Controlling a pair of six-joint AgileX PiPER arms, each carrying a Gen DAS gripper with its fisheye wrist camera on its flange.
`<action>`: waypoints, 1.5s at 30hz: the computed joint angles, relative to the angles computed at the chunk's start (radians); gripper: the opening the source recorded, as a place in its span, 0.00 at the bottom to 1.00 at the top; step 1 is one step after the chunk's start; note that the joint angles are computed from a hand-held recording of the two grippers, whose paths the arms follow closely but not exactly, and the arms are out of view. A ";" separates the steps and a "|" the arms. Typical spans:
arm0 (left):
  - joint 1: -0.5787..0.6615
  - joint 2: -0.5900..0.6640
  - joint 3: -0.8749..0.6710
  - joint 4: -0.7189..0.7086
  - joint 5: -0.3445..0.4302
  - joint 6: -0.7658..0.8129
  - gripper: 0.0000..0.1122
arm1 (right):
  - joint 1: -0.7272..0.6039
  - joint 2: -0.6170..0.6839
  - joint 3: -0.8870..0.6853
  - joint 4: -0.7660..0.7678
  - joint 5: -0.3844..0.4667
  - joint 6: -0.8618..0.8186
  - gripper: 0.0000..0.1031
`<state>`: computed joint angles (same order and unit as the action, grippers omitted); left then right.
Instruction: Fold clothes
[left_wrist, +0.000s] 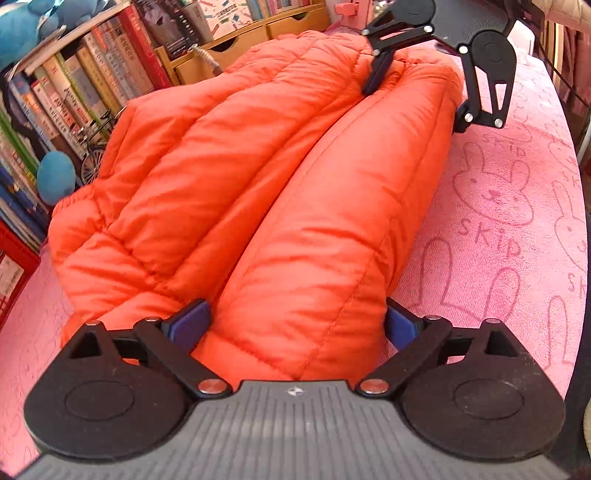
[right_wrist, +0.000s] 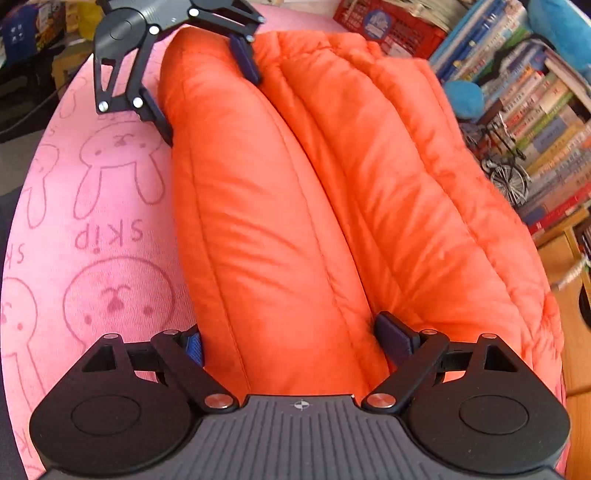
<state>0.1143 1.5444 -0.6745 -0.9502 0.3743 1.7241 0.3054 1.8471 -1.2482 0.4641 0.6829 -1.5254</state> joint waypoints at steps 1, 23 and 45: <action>0.028 -0.006 0.006 0.007 0.010 -0.009 0.90 | -0.028 -0.002 -0.001 -0.007 0.010 0.015 0.85; 0.587 -0.012 -0.001 -0.415 0.591 -0.251 0.90 | -0.521 -0.065 0.096 0.686 0.219 -0.113 1.00; 0.506 -0.050 0.210 -0.563 0.575 -0.010 0.74 | -0.412 0.117 0.079 1.011 0.035 -0.136 0.66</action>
<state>0.6206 1.4941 -0.4646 -1.5131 0.9497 1.7141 -0.1067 1.9638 -1.1693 1.4746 0.7176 -1.6610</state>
